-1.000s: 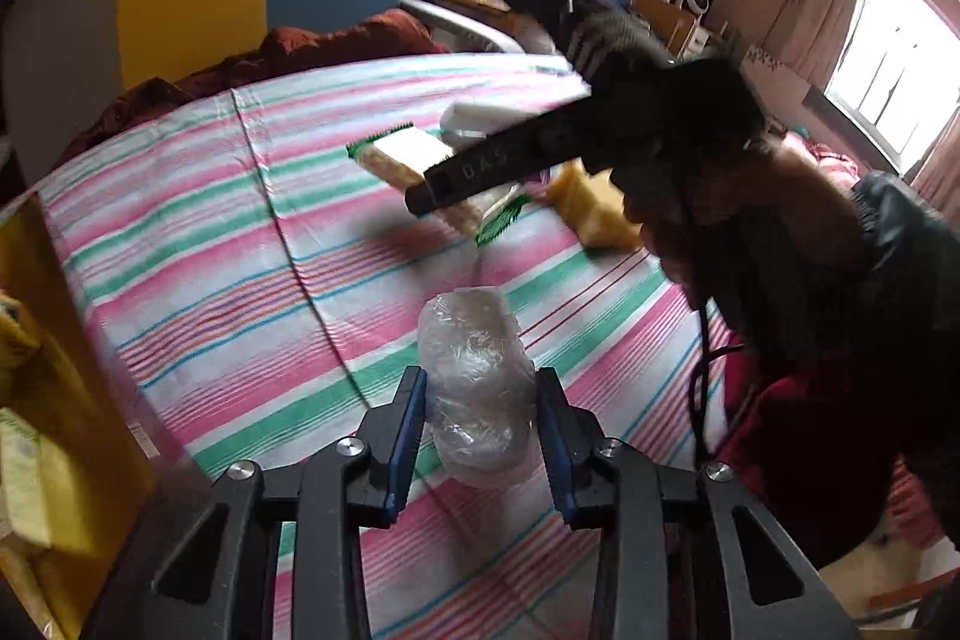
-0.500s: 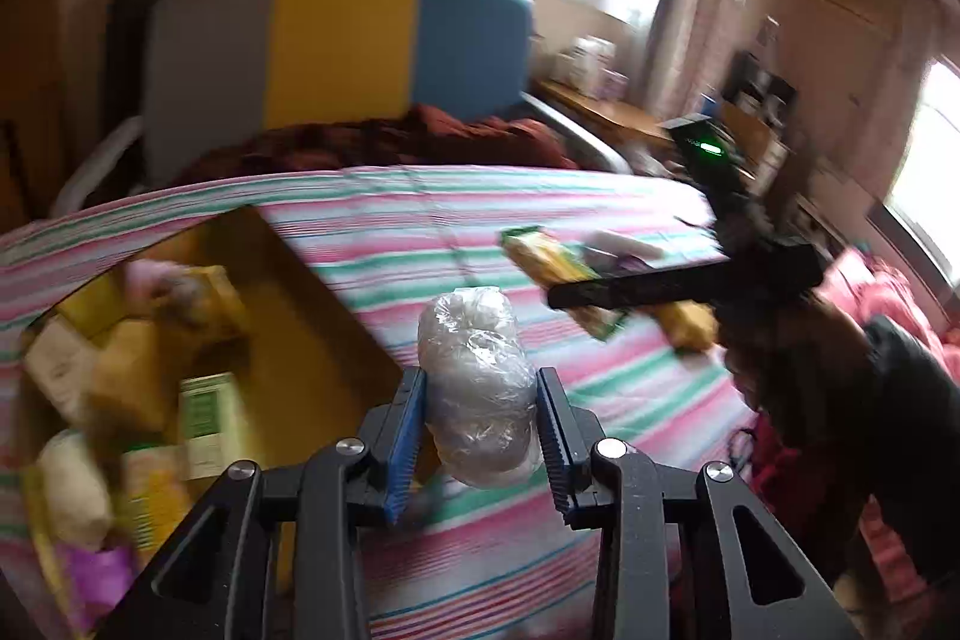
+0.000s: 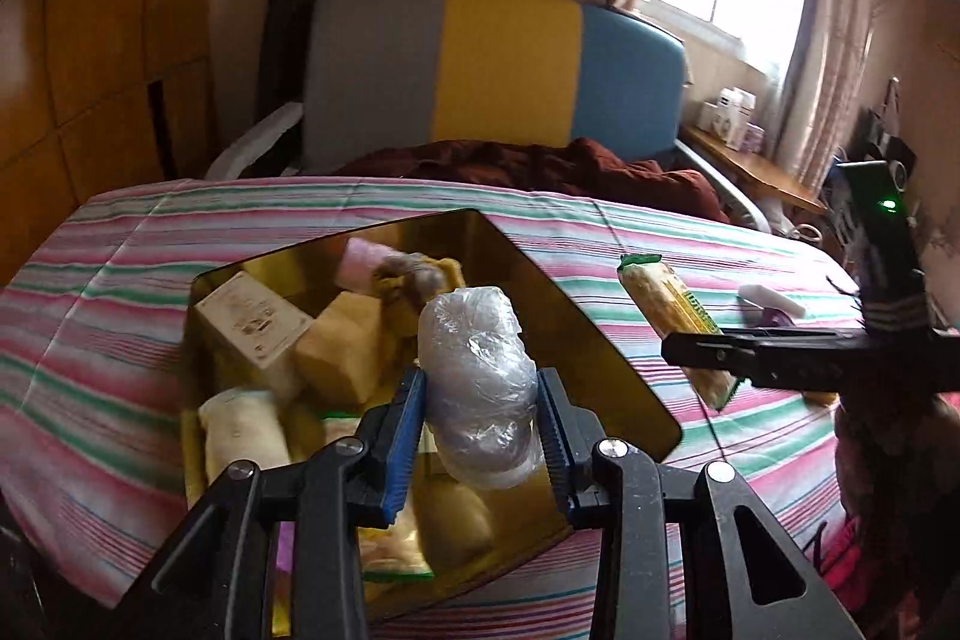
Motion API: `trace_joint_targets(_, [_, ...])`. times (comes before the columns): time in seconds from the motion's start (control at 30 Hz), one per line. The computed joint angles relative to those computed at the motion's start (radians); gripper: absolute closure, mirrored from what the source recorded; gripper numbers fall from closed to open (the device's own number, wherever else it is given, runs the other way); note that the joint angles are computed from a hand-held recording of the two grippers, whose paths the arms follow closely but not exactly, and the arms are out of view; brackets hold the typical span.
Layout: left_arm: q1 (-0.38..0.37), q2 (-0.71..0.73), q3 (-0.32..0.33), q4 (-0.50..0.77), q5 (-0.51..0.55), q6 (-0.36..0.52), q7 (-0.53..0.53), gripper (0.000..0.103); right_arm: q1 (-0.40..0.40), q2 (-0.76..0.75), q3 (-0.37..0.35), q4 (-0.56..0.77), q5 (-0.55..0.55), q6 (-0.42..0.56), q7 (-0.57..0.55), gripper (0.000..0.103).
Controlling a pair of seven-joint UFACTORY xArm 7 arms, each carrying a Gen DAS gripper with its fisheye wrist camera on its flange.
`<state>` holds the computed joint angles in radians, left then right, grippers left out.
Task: Organize objects
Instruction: 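Carry the plastic bundle and cracker packet over the gold tray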
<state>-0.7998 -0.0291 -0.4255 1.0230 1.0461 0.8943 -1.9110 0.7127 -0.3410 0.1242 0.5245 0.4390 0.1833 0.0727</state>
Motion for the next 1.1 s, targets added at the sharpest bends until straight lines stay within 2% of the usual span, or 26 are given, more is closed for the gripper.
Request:
trace_joint_targets(0.27, [0.009,-0.029,-0.008,-0.049,-0.023,-0.004,-0.031,0.065,0.042,0.060,0.038,0.050,0.008,-0.025,0.024,0.055])
trace_joint_targets(0.47, [0.025,-0.055,-0.016,-0.089,-0.043,-0.019,-0.053,0.065,0.030,0.109,0.075,0.082,-0.006,-0.025,0.064,0.055])
trace_joint_targets(0.67, [0.044,-0.075,-0.023,-0.127,-0.063,-0.038,-0.069,0.065,-0.005,0.127,0.111,0.095,-0.065,-0.018,0.128,0.055])
trace_joint_targets(0.83, [0.075,-0.119,-0.022,-0.180,-0.079,-0.080,-0.101,0.065,-0.030,0.147,0.134,0.110,-0.120,-0.008,0.191,0.055])
trace_joint_targets(1.1, [0.171,-0.215,-0.040,-0.278,-0.071,-0.236,-0.182,0.065,-0.030,0.174,0.135,0.121,-0.143,-0.010,0.215,0.055])
